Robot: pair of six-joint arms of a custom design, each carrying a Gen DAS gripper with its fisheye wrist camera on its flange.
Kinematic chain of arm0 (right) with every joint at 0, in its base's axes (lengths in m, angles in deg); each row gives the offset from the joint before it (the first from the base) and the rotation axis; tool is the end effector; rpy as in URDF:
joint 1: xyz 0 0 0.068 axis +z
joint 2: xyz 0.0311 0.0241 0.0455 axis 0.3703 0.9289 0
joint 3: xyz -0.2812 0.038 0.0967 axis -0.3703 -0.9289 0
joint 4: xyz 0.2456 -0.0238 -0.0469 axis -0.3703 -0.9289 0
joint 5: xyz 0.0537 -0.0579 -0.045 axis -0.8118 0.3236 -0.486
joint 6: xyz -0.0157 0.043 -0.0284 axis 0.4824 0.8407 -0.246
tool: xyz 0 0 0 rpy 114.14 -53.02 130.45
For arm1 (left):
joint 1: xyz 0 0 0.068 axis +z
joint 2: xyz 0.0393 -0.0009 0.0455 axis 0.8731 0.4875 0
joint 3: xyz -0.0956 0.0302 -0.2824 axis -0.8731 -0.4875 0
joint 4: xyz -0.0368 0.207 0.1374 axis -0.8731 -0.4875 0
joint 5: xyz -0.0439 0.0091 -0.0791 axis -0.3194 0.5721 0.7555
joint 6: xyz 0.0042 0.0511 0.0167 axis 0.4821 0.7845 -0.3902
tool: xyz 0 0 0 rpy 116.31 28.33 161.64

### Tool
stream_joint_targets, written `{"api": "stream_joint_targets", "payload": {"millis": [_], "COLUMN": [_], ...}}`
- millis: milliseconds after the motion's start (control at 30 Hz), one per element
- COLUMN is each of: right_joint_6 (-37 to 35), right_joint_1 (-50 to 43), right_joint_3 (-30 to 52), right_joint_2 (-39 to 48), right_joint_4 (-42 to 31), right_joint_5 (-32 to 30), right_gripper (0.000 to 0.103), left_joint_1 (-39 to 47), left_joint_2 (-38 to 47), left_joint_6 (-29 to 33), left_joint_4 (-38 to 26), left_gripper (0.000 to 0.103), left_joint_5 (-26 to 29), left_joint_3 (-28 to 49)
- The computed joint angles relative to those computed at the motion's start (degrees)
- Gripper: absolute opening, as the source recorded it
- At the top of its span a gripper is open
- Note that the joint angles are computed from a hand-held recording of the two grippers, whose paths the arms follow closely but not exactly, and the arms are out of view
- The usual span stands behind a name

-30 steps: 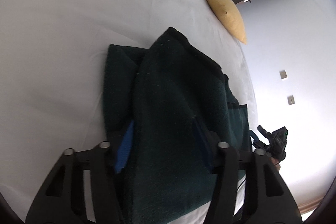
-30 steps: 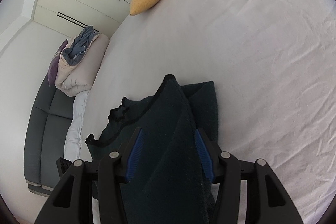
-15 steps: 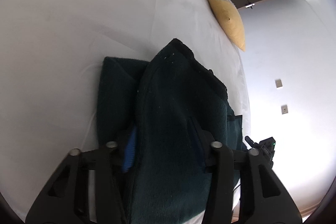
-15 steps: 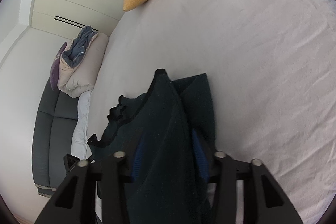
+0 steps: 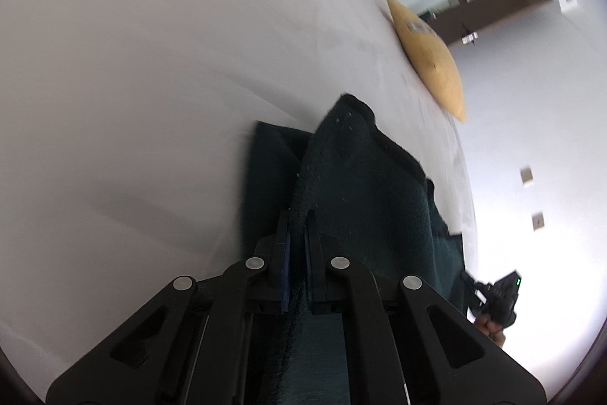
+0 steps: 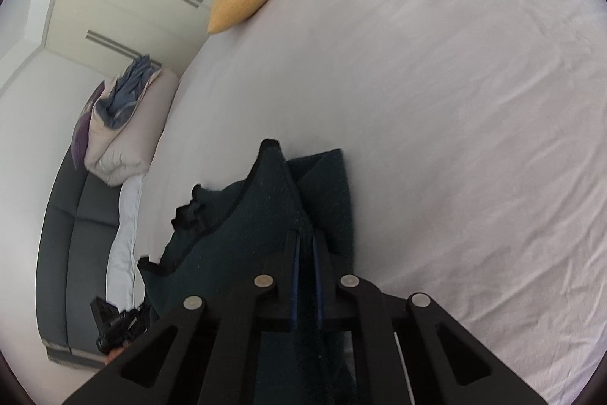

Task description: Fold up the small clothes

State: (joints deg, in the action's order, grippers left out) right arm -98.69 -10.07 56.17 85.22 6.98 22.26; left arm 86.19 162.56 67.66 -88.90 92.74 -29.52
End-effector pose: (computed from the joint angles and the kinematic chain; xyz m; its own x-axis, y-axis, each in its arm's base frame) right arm 0.2607 -0.1289 0.1444 -0.8777 0.3780 -0.2945 0.0503 0.6839 0.7278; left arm 0.2095 0.0744 0.1409 -0.7279 -0.6168 -0.2993 -0.2920 0.6739 -0.6787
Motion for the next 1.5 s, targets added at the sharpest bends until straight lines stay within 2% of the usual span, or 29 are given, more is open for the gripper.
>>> {"api": "stream_joint_targets", "payload": {"millis": [233, 333, 367, 400, 467, 533, 567, 600, 667, 700, 933, 1133, 1233, 1333, 1367, 1400, 1500], "right_joint_6": [2.9, -0.1, -1.6, -2.1, 0.1, 1.6, 3.3, 4.7, 5.0, 6.3, 14.6, 16.8, 11.7, 7.4, 6.4, 5.5, -0.9], "right_joint_1": [-3.0, -2.1, -1.8, -1.4, 0.3, 3.1, 4.2, 5.6, 8.3, 9.2, 5.4, 4.3, 4.3, 2.9, 2.0, 1.2, -0.5], "right_joint_3": [-3.5, -1.5, 0.1, 1.0, 2.1, 6.0, 6.9, 7.9, 8.8, 7.5, 3.6, 0.7, 1.4, 1.7, 0.6, -0.3, -3.4], "right_joint_2": [1.4, 1.1, 1.3, 0.9, 0.1, 3.1, 4.1, 5.2, 5.9, 4.8, 3.4, 4.6, 3.9, 1.5, -0.6, -2.2, -6.0], "right_joint_4": [3.5, -0.3, -2.7, -3.3, -1.5, -3.6, -3.2, -2.5, -2.0, 0.6, 11.6, 18.3, 13.1, 7.9, 6.8, 6.1, 1.7], "right_joint_5": [-2.7, -3.3, -4.8, -5.8, -5.9, -5.4, -4.9, -4.1, 0.0, 2.5, 2.4, 2.5, 1.8, 1.8, 2.2, 2.4, 3.2], "right_gripper": [0.006, 0.013, 0.022, 0.037, 0.056, 0.057, 0.053, 0.035, 0.008, 0.007, 0.006, 0.006, 0.006, 0.027, 0.039, 0.046, 0.049], "left_joint_1": [6.9, 7.3, 7.1, 6.8, 6.8, 5.7, 5.6, 5.2, 4.9, 5.0, 6.9, 6.3, 5.7, 7.4, 8.0, 8.7, 9.7], "left_joint_2": [3.9, 5.9, 5.3, 4.8, 5.1, 5.5, 5.6, 5.6, 5.5, 5.3, 3.1, 3.0, 3.4, 3.6, 3.7, 4.1, 5.8], "left_joint_6": [-1.6, 2.3, 3.0, 3.3, 3.2, 1.5, 1.6, 1.3, 1.7, 2.1, 1.1, 0.2, 0.7, -0.1, -0.8, -1.5, -2.5], "left_joint_4": [8.1, 6.4, 5.9, 5.6, 4.9, 5.6, 5.6, 6.1, 5.7, 5.5, 6.9, 7.4, 5.6, 5.7, 6.1, 6.9, 8.1], "left_gripper": [0.004, 0.004, 0.004, 0.004, 0.004, 0.004, 0.004, 0.004, 0.004, 0.004, 0.004, 0.005, 0.005, 0.007, 0.007, 0.008, 0.008], "left_joint_5": [5.3, 6.7, 6.0, 5.7, 6.3, 6.0, 6.0, 5.6, 5.1, 5.0, 4.5, 3.7, 3.7, 6.8, 7.4, 8.0, 9.3], "left_joint_3": [-5.2, -4.1, -4.1, -4.1, -3.7, -3.2, -3.1, -3.3, -2.9, -2.9, -5.0, -5.2, -4.0, -4.1, -4.3, -4.7, -4.7]}}
